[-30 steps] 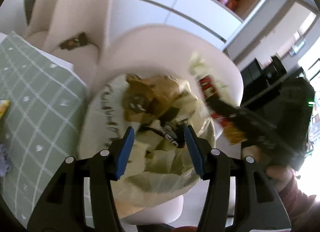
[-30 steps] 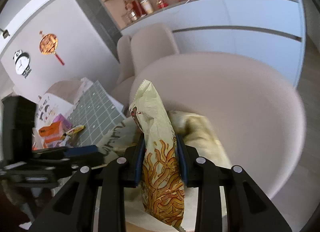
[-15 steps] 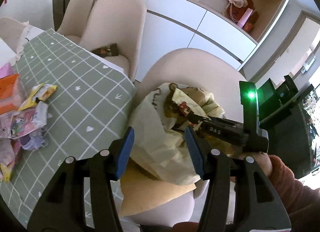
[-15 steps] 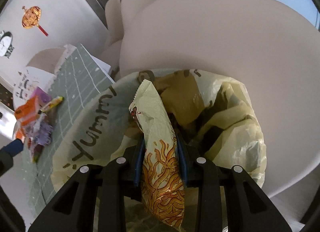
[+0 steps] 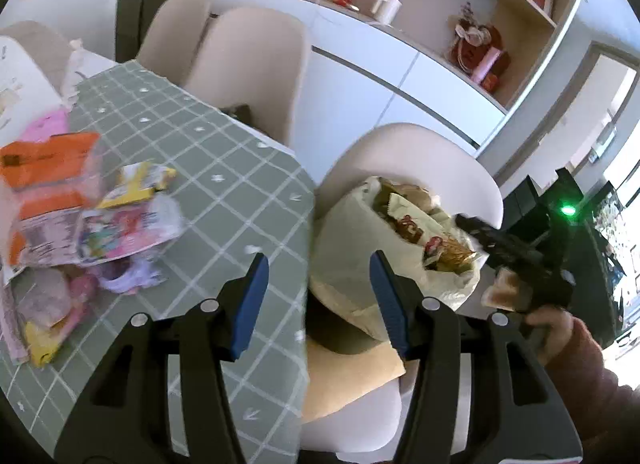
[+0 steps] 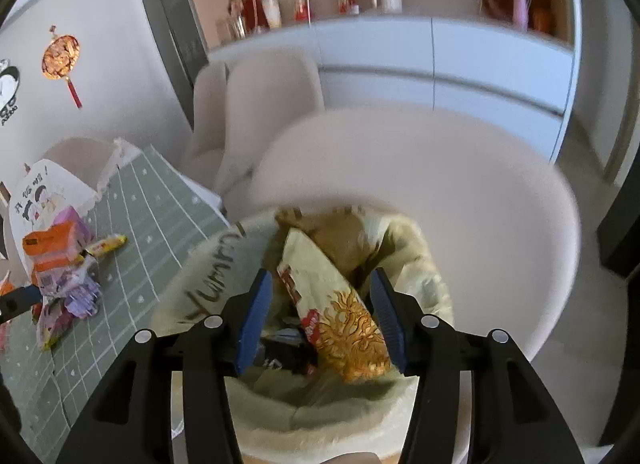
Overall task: Collect trash
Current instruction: 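Move the left gripper back to the table and grasp a red snack packet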
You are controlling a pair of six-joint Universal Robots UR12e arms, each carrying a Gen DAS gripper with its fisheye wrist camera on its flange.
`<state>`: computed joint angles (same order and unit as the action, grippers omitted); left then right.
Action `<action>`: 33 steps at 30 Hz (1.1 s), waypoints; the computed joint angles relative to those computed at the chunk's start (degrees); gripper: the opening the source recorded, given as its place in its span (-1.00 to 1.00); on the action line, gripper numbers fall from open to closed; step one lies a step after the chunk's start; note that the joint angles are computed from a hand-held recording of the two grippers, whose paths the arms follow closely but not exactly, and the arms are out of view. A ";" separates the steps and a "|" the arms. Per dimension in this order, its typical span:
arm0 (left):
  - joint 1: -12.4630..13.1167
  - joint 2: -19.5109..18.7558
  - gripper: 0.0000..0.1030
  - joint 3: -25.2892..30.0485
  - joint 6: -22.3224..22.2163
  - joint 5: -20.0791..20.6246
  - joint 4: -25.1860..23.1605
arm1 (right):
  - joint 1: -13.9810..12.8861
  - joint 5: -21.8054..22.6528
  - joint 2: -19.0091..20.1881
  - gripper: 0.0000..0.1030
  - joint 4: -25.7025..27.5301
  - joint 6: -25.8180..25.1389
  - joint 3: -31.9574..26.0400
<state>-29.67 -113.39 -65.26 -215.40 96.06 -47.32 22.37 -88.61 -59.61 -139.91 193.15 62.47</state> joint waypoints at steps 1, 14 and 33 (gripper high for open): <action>0.13 0.62 -0.03 -1.02 -0.05 0.17 0.48 | 0.22 -1.08 -0.58 -0.04 -1.35 -0.23 0.74; 5.66 15.16 -0.03 -22.62 5.50 5.99 9.97 | 7.30 -9.73 -3.85 0.10 -2.94 5.06 2.95; 20.06 23.74 -0.03 -37.34 1.14 -0.30 5.85 | 17.69 -20.99 3.46 0.10 11.68 14.17 -7.63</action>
<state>-9.61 -89.65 -102.60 -214.26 95.75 -41.47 40.05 -109.60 -56.15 -128.23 207.32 54.84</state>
